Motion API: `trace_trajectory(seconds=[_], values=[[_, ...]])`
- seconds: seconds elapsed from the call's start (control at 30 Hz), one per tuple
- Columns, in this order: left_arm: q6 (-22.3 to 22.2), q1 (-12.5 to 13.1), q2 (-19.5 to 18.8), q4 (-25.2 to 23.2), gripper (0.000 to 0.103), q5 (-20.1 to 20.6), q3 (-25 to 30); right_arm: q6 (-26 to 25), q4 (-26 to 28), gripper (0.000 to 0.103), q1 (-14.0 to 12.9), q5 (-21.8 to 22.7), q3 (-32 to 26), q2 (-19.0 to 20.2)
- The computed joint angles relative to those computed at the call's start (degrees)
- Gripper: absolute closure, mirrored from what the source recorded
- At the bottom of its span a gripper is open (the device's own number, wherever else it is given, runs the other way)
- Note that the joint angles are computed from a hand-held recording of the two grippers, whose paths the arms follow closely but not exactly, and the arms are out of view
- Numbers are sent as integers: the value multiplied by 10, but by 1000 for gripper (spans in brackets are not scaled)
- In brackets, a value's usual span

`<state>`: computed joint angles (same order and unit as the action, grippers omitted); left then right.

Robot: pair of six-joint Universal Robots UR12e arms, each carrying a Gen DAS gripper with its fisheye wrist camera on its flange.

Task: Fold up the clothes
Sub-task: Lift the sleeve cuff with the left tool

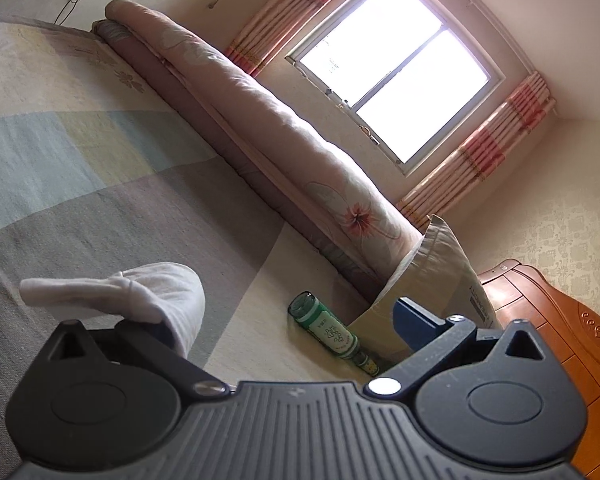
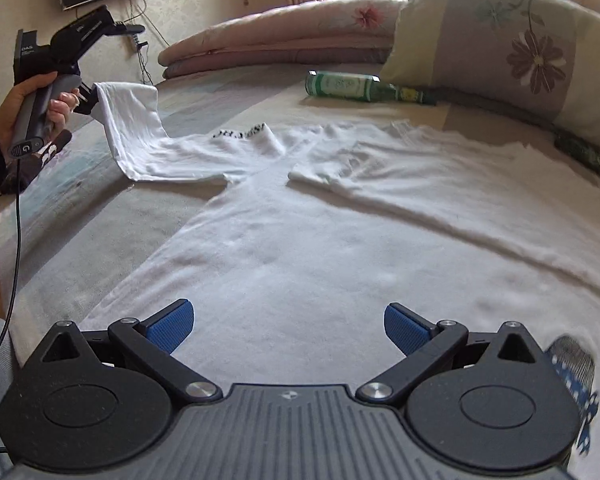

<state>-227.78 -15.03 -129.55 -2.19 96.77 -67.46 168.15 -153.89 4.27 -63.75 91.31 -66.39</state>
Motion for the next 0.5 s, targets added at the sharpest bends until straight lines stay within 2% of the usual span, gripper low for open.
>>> trace_trajectory(seconds=[0.1,0.27,0.37,0.43,0.5], values=[[7,-7,-7,-23,1,2,24,14,20,0,3,-45,-1,-5],[-2,-18,-20,-64,1,-4,59,35,12,0,-11,-1,10,-16],[1,-24,-28,-78,1,-7,79,22,21,0,-8,-22,15,-24],[0,-28,-32,-82,1,-8,91,21,51,0,-5,-46,10,-27],[-3,-31,-37,-88,1,-6,103,23,113,0,-3,-54,-5,-26]])
